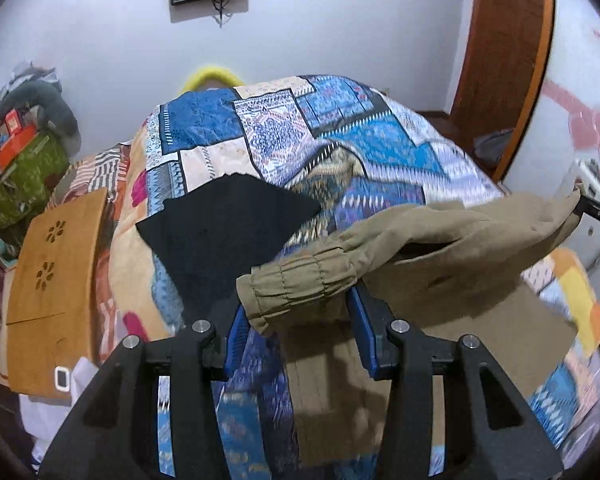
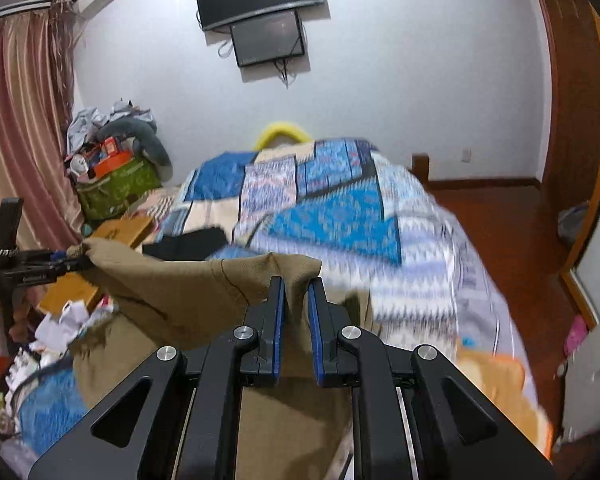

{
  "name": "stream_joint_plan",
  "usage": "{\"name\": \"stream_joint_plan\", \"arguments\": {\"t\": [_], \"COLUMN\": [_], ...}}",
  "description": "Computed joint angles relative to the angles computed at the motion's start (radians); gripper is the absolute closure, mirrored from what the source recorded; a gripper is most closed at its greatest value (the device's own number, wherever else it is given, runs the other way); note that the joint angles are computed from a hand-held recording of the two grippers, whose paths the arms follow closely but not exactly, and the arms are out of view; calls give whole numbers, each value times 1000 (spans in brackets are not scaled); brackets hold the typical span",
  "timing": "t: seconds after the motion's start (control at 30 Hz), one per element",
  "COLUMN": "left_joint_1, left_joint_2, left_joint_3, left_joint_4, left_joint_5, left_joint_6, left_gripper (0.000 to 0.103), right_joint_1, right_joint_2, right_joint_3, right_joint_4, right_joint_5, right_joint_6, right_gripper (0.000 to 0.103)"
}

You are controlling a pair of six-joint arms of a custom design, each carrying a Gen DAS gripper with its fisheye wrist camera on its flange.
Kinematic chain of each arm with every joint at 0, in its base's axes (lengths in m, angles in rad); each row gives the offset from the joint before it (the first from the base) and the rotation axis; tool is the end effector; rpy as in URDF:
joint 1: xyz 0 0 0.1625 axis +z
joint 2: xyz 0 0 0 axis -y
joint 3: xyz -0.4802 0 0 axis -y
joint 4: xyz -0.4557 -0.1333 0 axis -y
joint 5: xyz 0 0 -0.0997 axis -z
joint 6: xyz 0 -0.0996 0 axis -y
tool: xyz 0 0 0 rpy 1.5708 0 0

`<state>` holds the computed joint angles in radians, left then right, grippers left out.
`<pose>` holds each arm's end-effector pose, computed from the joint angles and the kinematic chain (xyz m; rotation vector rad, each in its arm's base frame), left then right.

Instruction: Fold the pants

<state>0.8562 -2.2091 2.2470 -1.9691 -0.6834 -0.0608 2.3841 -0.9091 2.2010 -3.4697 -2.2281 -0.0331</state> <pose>-0.0276 -0.3530 0.5072 0.5557 2.2658 -0.8097 0.4475 -0.3235 0.0954 0.8008 -2.4427 1.0718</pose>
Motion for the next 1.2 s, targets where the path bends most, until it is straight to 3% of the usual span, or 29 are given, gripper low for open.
{"name": "stream_joint_plan", "arguments": {"t": [0.13, 0.47, 0.73, 0.87, 0.97, 1.03, 1.2], "left_joint_1": [-55, -84, -242, -288, -303, -307, -294], "left_joint_2": [-82, -194, -251, -219, -193, -178, -137], "left_joint_3": [37, 59, 3, -18, -5, 11, 67], "left_joint_4": [152, 461, 722, 743, 725, 715, 671], "left_joint_5": [37, 48, 125, 100, 85, 77, 63], "left_joint_6": [-71, -271, -478, -451, -402, -364, -266], "left_gripper": [58, 57, 38, 33, 21, 20, 21], "right_joint_1": [10, 45, 95, 121, 133, 136, 131], "right_joint_2": [-8, -31, -63, -91, -86, -75, -21], "right_joint_3": [57, 149, 171, 143, 108, 91, 44], "right_joint_4": [20, 158, 240, 287, 265, 243, 209], "right_joint_5": [-11, -28, -81, -100, -100, -89, -14], "right_joint_6": [90, 295, 382, 338, 262, 227, 157], "right_gripper": [93, 92, 89, 81, 64, 52, 48]}}
